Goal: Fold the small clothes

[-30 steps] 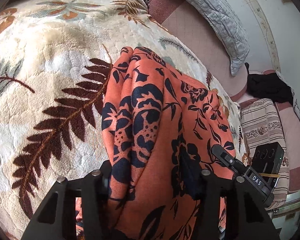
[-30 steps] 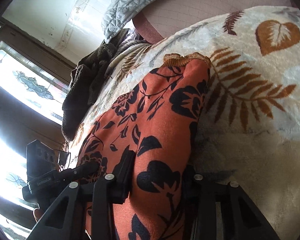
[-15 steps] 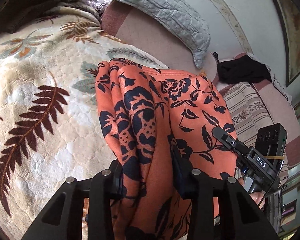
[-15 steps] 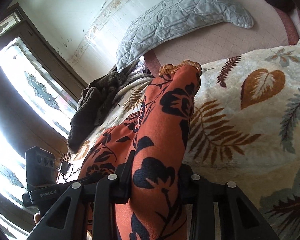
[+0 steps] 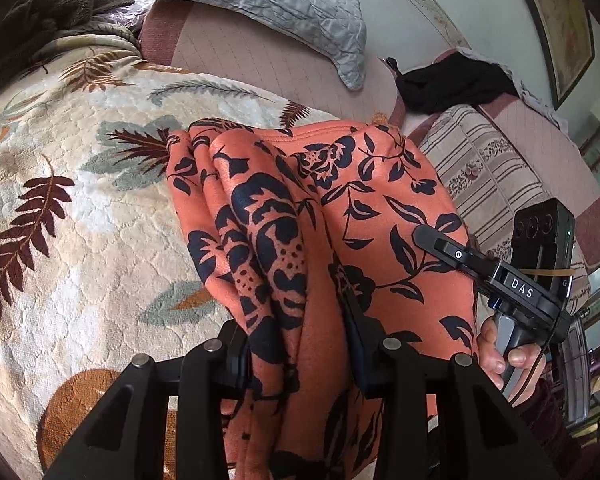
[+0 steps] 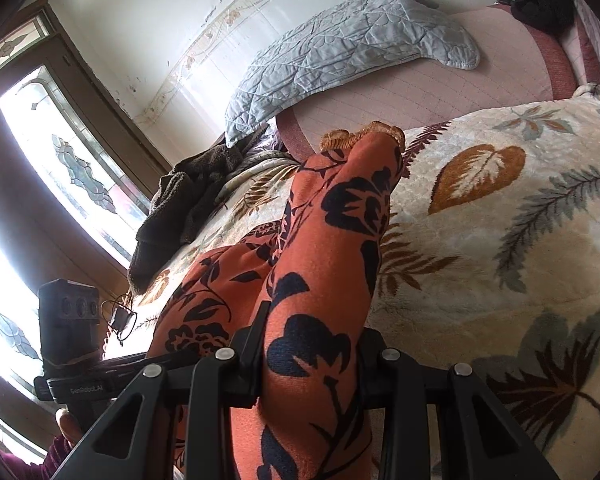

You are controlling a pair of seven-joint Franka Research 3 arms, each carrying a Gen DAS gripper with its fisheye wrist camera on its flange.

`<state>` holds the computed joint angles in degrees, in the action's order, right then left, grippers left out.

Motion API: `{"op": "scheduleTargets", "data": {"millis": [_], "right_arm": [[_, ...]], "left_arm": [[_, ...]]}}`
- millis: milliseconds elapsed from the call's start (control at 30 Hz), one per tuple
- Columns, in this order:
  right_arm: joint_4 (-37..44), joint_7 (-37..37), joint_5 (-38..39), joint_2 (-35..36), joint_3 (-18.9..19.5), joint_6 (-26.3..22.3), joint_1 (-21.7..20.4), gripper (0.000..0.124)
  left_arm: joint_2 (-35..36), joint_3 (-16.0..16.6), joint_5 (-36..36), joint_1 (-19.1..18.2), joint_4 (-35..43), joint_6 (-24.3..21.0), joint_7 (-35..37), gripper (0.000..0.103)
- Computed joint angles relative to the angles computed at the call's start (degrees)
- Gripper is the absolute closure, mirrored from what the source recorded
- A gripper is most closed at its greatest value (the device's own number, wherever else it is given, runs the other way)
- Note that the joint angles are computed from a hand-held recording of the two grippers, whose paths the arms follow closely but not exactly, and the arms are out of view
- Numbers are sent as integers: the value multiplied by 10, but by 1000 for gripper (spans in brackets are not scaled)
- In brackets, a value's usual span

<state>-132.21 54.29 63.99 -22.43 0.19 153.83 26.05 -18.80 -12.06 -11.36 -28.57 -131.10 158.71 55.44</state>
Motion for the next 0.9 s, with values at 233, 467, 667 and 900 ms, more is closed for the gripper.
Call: {"op": "scheduleTargets", "data": {"millis": [233,467,667,900], "right_arm": [[-9,97,-98,31,8,-77,-44,85],[-43,205,-212,-19,41,-24,-81,69],[-130,212,-249,-127,40,71,-26,69],[-134,364,-446,-129,154,-12,-90,69]], "left_arm": [[22,-32,53,23,28,-109,-46,54],[-20,-62,126,46,25,-160,-125,42],[-30,-135,297,73,69,-290,-242,31],[19,-134,355,34,130,-418,-253,29]]}}
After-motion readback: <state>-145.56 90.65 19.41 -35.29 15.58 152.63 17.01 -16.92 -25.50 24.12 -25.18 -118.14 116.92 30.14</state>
